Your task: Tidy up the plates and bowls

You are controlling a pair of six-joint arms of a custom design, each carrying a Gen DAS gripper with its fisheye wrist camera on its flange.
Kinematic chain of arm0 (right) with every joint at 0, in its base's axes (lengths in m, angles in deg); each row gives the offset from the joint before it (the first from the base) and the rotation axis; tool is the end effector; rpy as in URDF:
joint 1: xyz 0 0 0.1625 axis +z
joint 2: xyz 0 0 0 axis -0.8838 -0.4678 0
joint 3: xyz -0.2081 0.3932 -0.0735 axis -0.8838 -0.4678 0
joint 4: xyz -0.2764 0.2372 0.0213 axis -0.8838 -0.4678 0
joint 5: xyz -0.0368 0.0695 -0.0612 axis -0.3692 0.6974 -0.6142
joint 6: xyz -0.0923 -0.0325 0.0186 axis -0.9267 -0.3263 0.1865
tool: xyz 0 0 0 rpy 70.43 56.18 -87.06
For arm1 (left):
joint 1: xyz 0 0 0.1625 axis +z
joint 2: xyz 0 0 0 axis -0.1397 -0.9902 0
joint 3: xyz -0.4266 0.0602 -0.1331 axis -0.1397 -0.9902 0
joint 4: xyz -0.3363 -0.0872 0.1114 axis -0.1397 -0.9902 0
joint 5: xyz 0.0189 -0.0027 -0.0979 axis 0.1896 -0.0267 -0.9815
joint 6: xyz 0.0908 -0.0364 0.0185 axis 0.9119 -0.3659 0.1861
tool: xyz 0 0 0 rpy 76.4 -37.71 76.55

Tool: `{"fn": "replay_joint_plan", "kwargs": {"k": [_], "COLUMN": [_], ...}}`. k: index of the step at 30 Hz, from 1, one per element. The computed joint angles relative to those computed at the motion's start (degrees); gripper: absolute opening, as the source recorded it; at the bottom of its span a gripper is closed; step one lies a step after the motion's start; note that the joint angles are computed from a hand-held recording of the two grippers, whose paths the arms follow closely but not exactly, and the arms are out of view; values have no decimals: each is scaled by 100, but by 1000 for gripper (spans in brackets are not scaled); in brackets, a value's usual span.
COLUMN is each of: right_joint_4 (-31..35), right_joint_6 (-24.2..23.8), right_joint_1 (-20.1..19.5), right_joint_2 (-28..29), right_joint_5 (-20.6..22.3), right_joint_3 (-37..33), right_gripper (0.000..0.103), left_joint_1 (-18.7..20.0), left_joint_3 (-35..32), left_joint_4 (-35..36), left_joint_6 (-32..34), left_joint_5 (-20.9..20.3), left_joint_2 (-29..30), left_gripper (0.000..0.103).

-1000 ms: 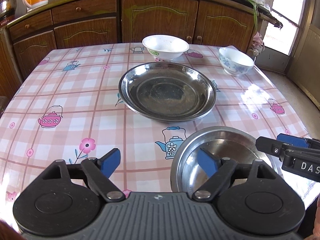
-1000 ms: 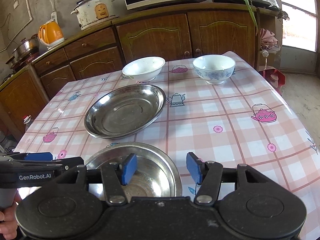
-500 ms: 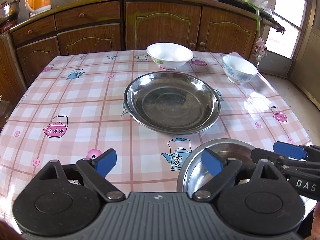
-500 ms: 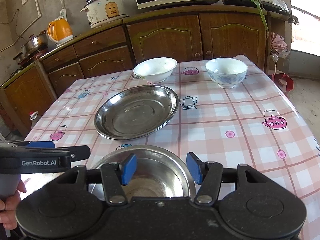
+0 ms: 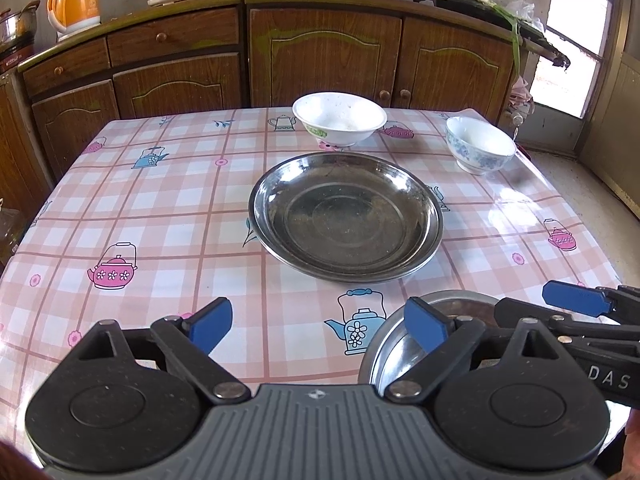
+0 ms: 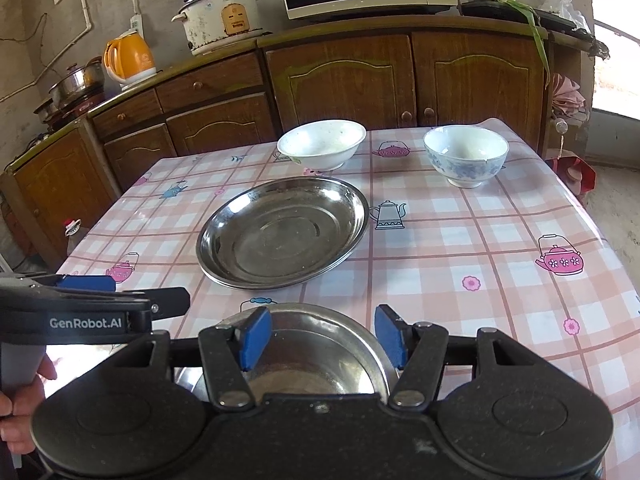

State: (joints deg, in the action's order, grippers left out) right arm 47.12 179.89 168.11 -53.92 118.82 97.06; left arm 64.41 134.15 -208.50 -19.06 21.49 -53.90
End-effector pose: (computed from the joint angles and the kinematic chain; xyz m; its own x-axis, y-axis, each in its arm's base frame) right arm 0.2232 -0.5388 0.1388 -0.8303 0.2376 0.5042 -0.2667 0.6250 -0.7337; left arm -0.2021 -0.6480 0.1080 -0.6491 0.4385 -0.6216 0.7106 0.6411 -0.2899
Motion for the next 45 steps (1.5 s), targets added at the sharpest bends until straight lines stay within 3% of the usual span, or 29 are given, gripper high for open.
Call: {"fn": "replay_joint_plan", "kwargs": {"k": [19,45], "right_joint_4": [88,474], "right_joint_6": [-464,-1038], "right_joint_1": [-54,-248], "right_joint_2": [47,267], "right_joint_5": [-147,-360], "right_joint_3": [-426,-1356], "right_gripper": [73,77], "left_joint_1": [12,93], "left_joint_3": [-431,-1531], "left_joint_4": [89,518], "left_joint_6": [250,520], "left_joint_5": [-105,-224], "left_joint_2": [177,617], "left_gripper": [96,96]}}
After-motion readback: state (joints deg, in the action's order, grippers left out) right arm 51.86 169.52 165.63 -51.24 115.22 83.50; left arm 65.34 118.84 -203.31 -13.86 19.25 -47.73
